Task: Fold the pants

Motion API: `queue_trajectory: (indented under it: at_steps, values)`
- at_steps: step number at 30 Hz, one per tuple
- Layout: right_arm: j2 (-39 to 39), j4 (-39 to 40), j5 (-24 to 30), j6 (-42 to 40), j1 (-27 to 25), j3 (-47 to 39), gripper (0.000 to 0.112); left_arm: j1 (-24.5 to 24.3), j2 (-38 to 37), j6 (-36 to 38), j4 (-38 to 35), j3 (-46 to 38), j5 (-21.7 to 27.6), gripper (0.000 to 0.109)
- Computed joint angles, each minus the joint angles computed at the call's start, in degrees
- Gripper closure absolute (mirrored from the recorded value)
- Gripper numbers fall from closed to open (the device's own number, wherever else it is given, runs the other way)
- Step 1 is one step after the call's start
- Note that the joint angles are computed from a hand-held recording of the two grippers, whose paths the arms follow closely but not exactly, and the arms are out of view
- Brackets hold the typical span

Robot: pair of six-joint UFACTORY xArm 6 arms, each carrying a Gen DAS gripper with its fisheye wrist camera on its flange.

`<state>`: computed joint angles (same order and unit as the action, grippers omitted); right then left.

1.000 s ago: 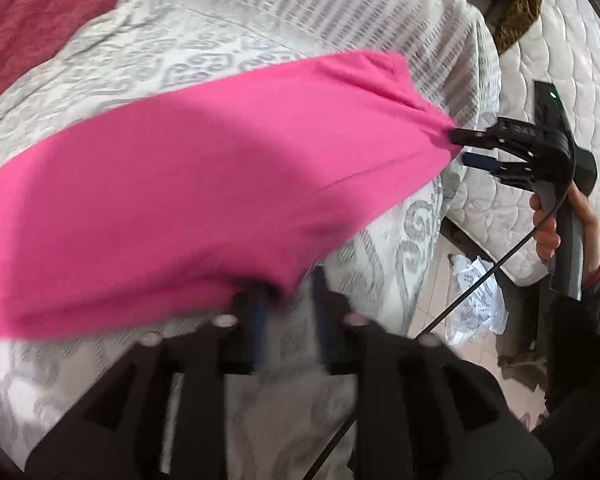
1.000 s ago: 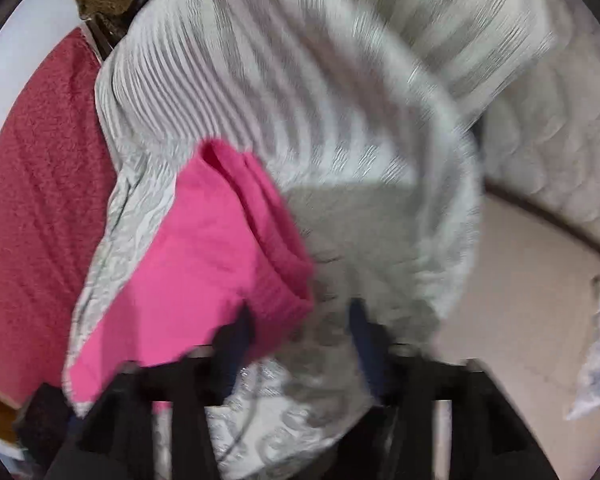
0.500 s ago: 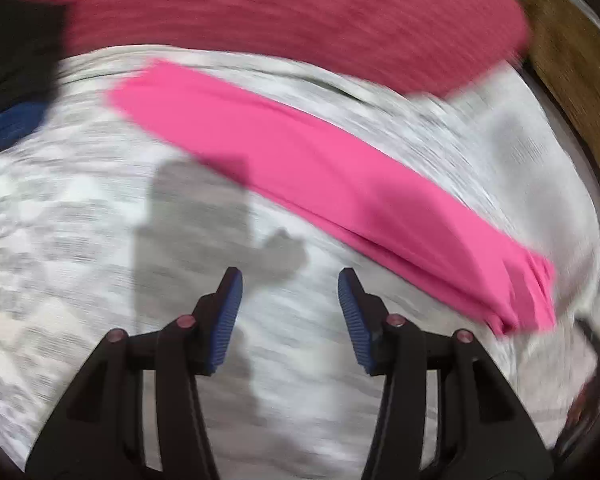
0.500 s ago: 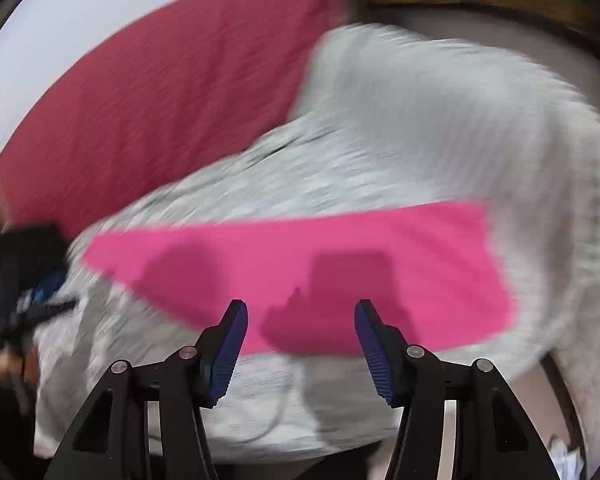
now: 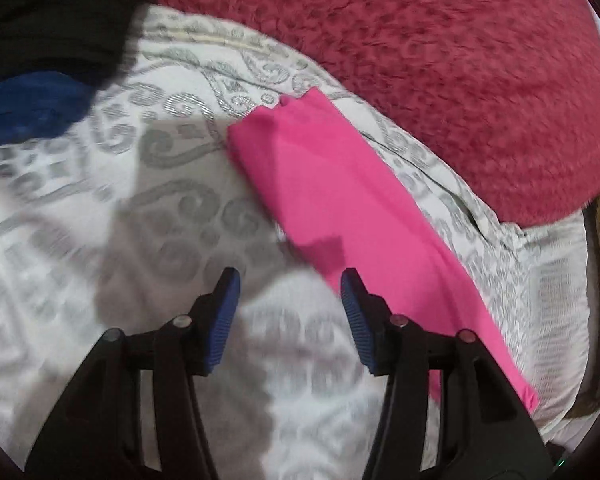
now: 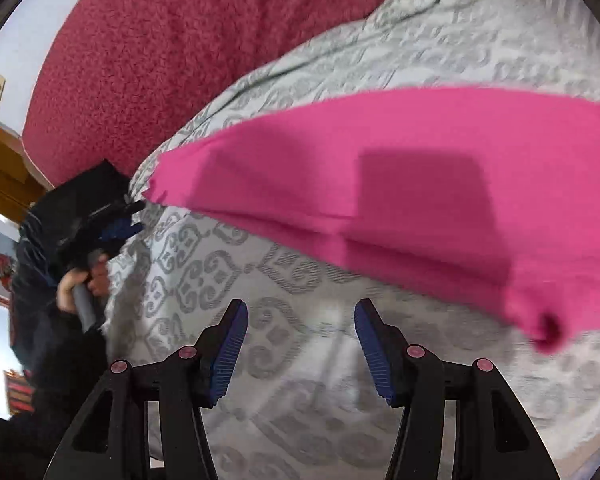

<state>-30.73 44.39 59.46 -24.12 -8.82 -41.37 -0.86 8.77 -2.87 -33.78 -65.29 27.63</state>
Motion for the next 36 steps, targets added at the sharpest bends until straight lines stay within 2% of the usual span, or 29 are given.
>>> queue_trajectory:
  at_steps: [2, 4, 6, 8, 10, 11, 12, 15, 21, 22, 23, 24, 26, 30, 33, 36]
  values:
    - [1.53, 0.51, -0.74, 1.73, 1.07, -0.63, 0.055, 0.28, 3.12, 1.28, -3.15, -2.64, 0.57, 0.055]
    - [3.21, 1.78, -1.75, 2.9, 1.69, -1.47, 0.055, -0.1, 3.64, 4.26, -6.49, -2.69, -2.46, 0.054]
    - [4.3, 3.85, -1.87, 3.16, 1.62, -1.66, 0.054, -0.11, 4.7, 6.57, -9.07, -4.07, -2.88, 0.051]
    - [6.3, 6.26, -2.55, 3.81, 2.21, -2.05, 0.048, -0.19, 5.57, 8.09, -10.46, -4.98, -4.15, 0.051]
    - [6.76, 9.68, -4.62, 4.05, 2.64, -1.49, 0.045, -0.24, 6.86, 7.78, -8.97, -6.31, -5.33, 0.07]
    - [7.09, 11.26, -5.95, 4.13, 2.97, -1.28, 0.042, -0.02, 7.49, 7.8, -7.87, -7.12, -4.98, 0.105]
    - [7.67, 12.74, -7.42, 4.74, 3.43, -1.39, 0.04, 0.54, 8.45, 8.87, -9.18, -8.54, -2.56, 0.103]
    - [9.53, 16.25, -11.46, 7.09, 4.7, -2.05, 0.033, 0.95, 9.07, 10.31, -13.06, -8.96, -2.79, 0.104]
    - [11.86, 21.0, -18.78, 13.71, 6.92, -2.86, 0.032, 0.17, 8.39, 9.53, -9.55, -8.6, -5.33, 0.104]
    - [11.59, 21.17, -20.36, 15.44, 7.35, -2.36, 0.042, 0.1, 8.25, 9.54, -9.09, -8.53, -5.68, 0.104]
    - [11.41, 20.51, -21.43, 17.39, 7.41, -1.81, 0.08, -0.05, 8.33, 9.35, -8.75, -8.62, -5.95, 0.104]
    - [11.73, 18.84, -21.26, 19.73, 7.22, -1.7, 0.103, -0.17, 8.3, 9.11, -8.45, -8.68, -6.19, 0.104]
    - [12.84, 19.94, -17.59, 21.57, 5.64, -1.53, 0.107, -0.2, 7.72, 8.48, -7.83, -8.3, -6.66, 0.104]
    - [9.15, 16.89, -18.44, 20.11, 6.39, -0.88, 0.107, -0.1, 4.81, 8.94, -7.4, -6.72, -7.46, 0.104]
    - [5.02, 16.28, -16.61, 17.97, 5.42, -0.8, 0.107, 0.1, -0.6, 11.84, -9.07, -3.01, -8.7, 0.104]
    - [1.73, 16.66, -11.49, 15.42, 3.81, -0.07, 0.107, 0.55, -8.4, 16.33, -11.64, 3.65, -11.55, 0.104]
